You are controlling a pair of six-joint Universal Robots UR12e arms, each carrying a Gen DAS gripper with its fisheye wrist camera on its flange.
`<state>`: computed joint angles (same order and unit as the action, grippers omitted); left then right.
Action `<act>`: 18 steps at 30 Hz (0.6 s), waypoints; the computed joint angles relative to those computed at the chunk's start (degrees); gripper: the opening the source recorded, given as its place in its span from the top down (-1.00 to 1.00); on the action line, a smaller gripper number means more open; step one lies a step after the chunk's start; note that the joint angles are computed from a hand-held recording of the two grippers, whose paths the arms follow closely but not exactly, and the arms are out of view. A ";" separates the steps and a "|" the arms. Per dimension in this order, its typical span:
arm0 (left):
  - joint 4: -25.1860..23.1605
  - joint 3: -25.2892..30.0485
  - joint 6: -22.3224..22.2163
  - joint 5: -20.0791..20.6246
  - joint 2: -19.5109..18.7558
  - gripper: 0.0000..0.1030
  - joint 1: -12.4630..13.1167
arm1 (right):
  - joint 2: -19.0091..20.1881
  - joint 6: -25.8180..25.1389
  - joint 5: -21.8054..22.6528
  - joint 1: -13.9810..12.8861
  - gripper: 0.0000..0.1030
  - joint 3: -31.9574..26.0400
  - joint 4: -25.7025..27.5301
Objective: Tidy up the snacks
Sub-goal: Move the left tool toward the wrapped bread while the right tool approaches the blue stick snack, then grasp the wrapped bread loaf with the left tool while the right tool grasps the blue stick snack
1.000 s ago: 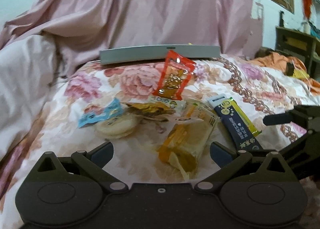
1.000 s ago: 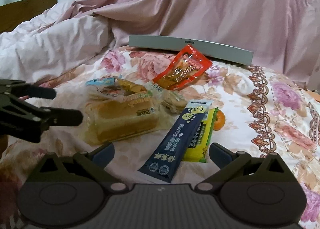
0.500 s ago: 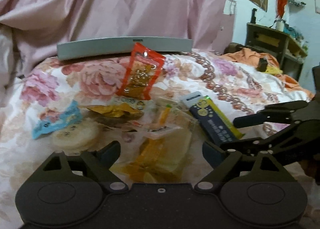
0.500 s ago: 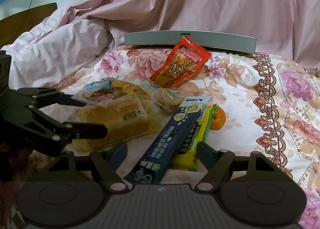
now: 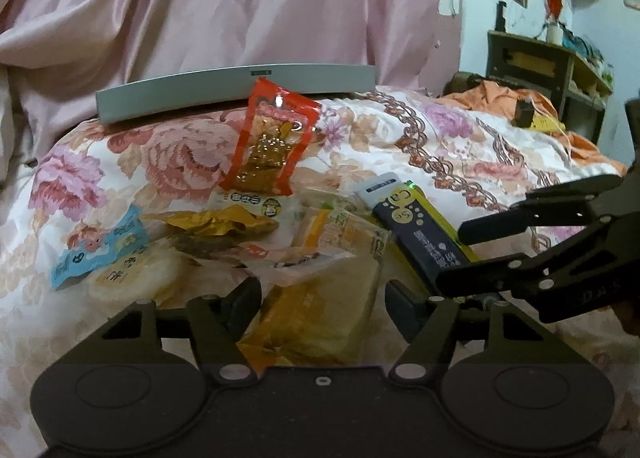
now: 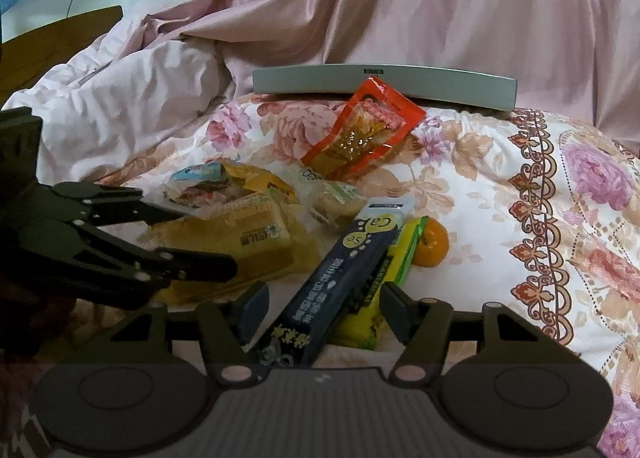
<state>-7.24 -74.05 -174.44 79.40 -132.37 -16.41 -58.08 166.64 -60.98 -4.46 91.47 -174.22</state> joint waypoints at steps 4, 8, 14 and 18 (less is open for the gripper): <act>-0.93 -0.09 2.78 1.55 0.23 -0.21 -0.40 | -0.02 -0.86 0.64 0.12 -0.29 -0.60 2.50; -1.41 -0.07 1.76 1.97 0.32 -0.12 -0.28 | 0.13 -1.02 0.59 0.37 -0.28 -1.20 4.74; -2.51 0.16 -3.41 3.25 0.59 -0.06 -0.29 | 0.37 -0.09 0.40 0.62 -0.15 -1.90 5.93; -3.65 -0.47 -8.59 7.39 1.43 -0.03 -0.61 | 0.63 -0.76 -0.24 1.04 -0.12 -2.50 6.55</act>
